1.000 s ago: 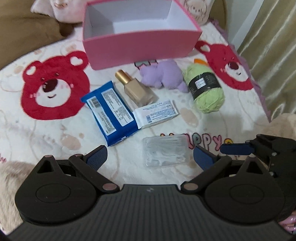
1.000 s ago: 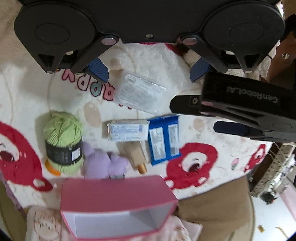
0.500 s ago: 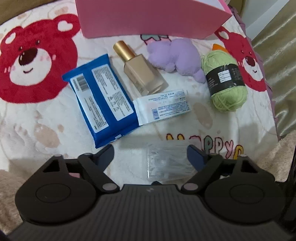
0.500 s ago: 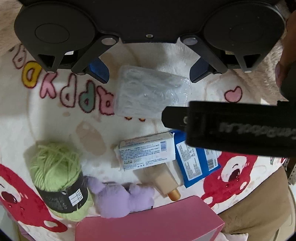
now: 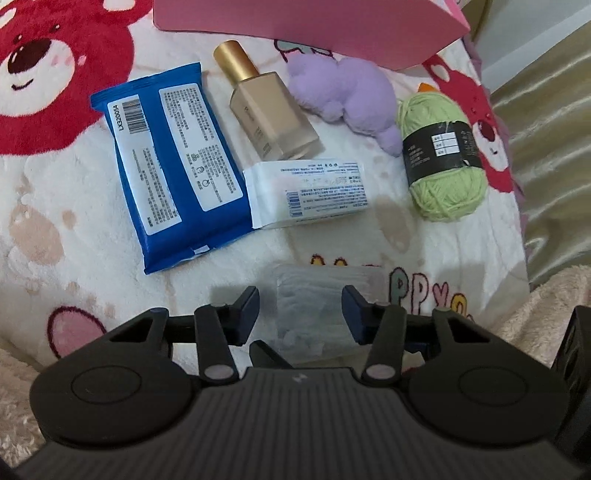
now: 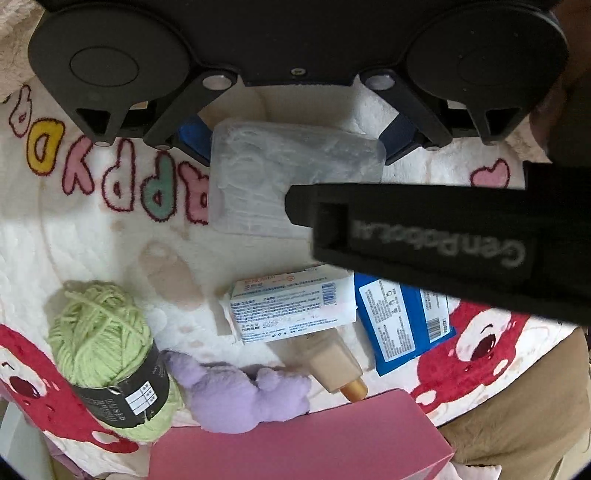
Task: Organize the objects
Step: 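Close the left gripper on the floss-pick case and lift it, then carry the case into the pink box and open the left gripper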
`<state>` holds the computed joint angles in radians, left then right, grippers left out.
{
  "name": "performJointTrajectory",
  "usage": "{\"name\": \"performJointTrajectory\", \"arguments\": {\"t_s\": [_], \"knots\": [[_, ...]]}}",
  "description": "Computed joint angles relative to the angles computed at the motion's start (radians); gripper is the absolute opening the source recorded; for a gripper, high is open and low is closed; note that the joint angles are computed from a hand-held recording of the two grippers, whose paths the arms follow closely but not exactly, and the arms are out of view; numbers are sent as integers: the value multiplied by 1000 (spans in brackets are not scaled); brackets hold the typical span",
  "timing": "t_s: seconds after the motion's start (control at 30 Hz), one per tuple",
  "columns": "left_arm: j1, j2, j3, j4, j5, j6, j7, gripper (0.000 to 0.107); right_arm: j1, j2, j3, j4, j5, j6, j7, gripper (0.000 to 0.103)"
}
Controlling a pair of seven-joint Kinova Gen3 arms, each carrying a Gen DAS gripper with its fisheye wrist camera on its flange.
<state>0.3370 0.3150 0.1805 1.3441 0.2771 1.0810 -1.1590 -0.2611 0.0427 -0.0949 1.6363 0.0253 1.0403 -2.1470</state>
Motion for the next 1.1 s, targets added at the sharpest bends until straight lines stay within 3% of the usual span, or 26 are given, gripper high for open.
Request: {"name": "performJointTrajectory", "arguments": {"t_s": [0.2, 0.3, 0.5, 0.63, 0.8, 1.1], "knots": [[16, -53, -1, 41, -17, -56, 10, 47, 4, -37, -2, 6, 4, -9, 25, 95], [43, -98, -2, 48, -67, -96, 30, 47, -7, -67, -18, 7, 60, -28, 26, 95], [47, -149, 1, -12, -116, -102, 40, 47, 19, -111, 1, -59, 48, -39, 184, 95], [61, -142, 1, -105, -170, -77, 57, 48, 40, -103, 18, -142, 37, -37, 320, 95], [87, -80, -7, -263, -229, -17, 73, 47, 90, -68, 60, -231, -60, -40, 474, 95], [119, 98, -54, -558, -285, 69, 80, 48, 192, 105, 86, -476, -187, 24, 663, 95]]}}
